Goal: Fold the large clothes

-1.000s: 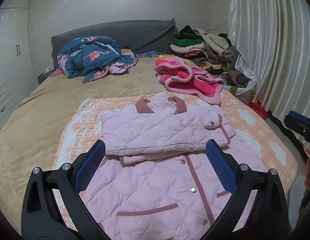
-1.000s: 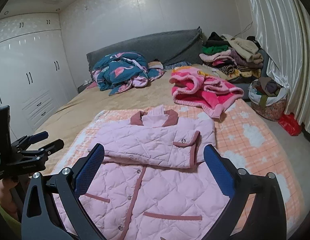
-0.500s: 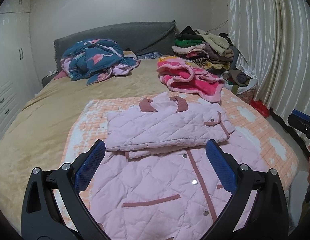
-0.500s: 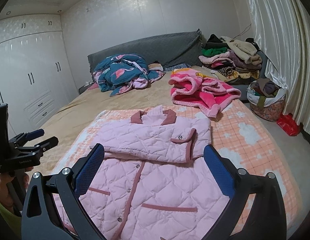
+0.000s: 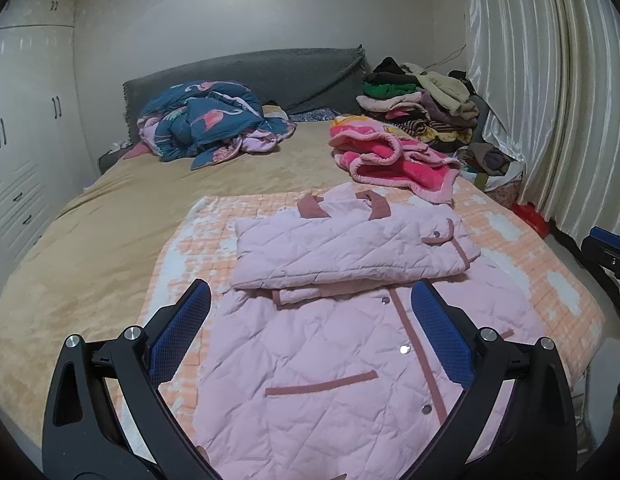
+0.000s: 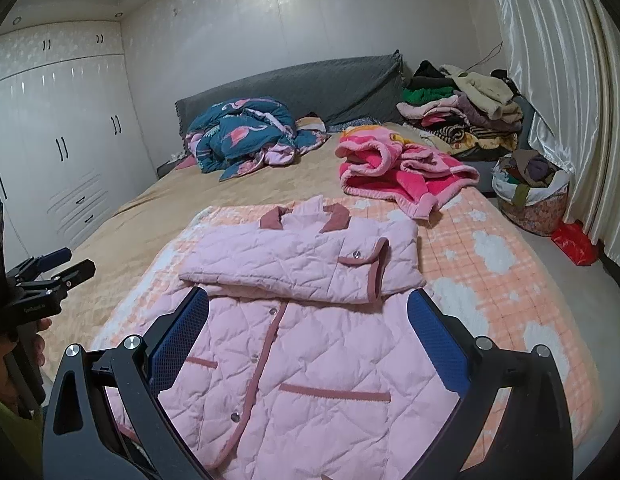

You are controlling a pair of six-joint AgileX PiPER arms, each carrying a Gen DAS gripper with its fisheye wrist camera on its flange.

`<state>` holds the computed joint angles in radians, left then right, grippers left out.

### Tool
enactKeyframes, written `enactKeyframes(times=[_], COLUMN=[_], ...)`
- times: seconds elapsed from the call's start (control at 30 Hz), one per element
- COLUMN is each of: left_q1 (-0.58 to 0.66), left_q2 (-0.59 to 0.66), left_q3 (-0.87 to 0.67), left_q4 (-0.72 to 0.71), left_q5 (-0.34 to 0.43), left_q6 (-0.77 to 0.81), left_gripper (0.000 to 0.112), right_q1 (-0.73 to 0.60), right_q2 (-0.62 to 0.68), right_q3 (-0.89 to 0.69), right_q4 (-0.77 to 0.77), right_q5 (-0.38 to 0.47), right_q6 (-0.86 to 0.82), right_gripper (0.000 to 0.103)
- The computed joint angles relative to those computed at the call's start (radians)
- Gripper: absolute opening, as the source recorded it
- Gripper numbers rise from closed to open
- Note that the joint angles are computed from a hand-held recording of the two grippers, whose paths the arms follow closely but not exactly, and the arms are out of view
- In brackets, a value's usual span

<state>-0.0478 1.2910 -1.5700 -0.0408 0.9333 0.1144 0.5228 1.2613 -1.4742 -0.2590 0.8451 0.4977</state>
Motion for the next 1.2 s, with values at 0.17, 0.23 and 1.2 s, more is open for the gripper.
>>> enactKeyframes(times=[0.17,0.23,1.2], left_q1=[0.011,0.02,0.128], left_q2=[-0.047,-0.063,-0.126], left_q3=[0.07,0.098,0.423], left_q4=[0.021,0.019,-0.095], left_q5=[-0.018,-0.023,-0.035], left_q6=[0.001,0.011,0.107], left_gripper=[0.094,0.094,0.094], right_q1=[0.04,0.058,0.039], right_q2=[-0.016,-0.027,-0.169], right_q3=[0.038,0.062,0.327], right_q4=[-0.034,-0.043,-0.062], right_q5=[0.006,0.002,-0.04], right_q6=[0.023,0.028,0.099], right_gripper=[0.099,0.099,0.099])
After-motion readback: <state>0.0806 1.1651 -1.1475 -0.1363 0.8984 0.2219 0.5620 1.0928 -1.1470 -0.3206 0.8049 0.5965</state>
